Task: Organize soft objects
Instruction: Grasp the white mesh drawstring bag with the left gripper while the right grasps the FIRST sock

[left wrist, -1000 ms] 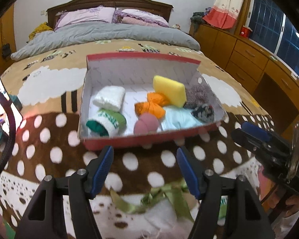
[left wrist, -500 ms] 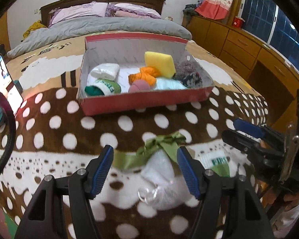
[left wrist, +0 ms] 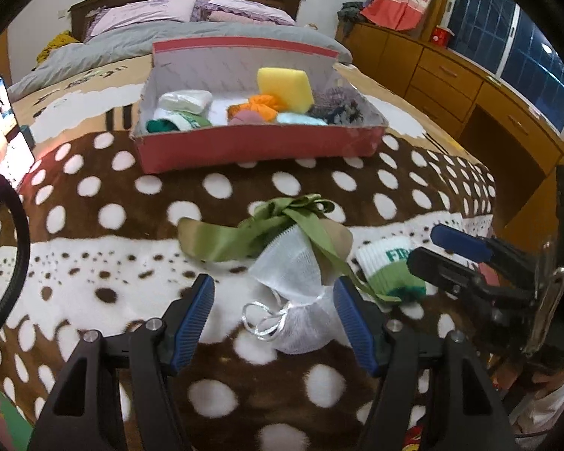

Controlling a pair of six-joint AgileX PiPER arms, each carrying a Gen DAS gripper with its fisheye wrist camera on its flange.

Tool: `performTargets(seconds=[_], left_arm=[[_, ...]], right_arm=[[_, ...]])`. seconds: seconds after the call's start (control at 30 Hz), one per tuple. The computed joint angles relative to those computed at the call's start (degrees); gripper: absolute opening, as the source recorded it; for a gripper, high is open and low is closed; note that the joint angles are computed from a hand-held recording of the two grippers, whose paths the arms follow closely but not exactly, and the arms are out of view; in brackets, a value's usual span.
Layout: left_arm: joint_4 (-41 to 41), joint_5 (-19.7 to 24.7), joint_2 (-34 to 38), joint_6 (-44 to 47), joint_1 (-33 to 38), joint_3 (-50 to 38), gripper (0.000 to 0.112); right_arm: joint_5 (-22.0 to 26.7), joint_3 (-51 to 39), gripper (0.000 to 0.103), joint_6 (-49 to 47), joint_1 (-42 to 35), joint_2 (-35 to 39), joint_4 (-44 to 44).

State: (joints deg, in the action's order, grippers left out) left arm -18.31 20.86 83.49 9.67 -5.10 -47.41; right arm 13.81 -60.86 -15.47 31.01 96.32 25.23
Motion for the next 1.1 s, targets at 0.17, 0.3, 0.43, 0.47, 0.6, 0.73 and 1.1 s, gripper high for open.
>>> performTargets(seconds=[0.17, 0.3, 0.43, 0.47, 0.6, 0.73, 1.1], left_arm=[[-5.41, -0.52, 0.89, 5.95, -0.77, 0.95, 0.068], [-10.31, 0.28, 2.63, 10.77, -0.65, 0.89, 0.06], [-10.34, 0.04, 3.14, 10.9, -1.11, 0.97, 0.059], [-10.01, 0.19, 3.36, 10.59, -1.18, 0.87, 0.059], [-8.44, 0.56, 4.23, 9.4, -2.08, 0.61, 0.059], [-8.29, 0.12, 3.86, 9.91, -2.83, 1.04, 0.053], [-10.41, -0.48, 0.68, 13.9, -4.53, 2.44, 0.02]], right_arm=[[-1.85, 1.56, 0.057, 5.15, 0.13, -0.08, -5.07], [-0.66, 1.36, 0.057, 0.53, -0.9, 1.22, 0.73], [-0.15, 0.87, 0.057, -1.89, -1.11, 2.72, 3.88], [-0.04, 0.82, 0.057, -3.32, -1.23, 3.02, 5.46], [0.45, 0.51, 0.057, -7.26, -1.49, 3.88, 9.8], [1.27, 0.68, 0.057, -13.29, -1.95, 4.22, 16.08], [-1.15, 3.24, 0.032, -19.26, -0.4, 1.27, 20.52]])
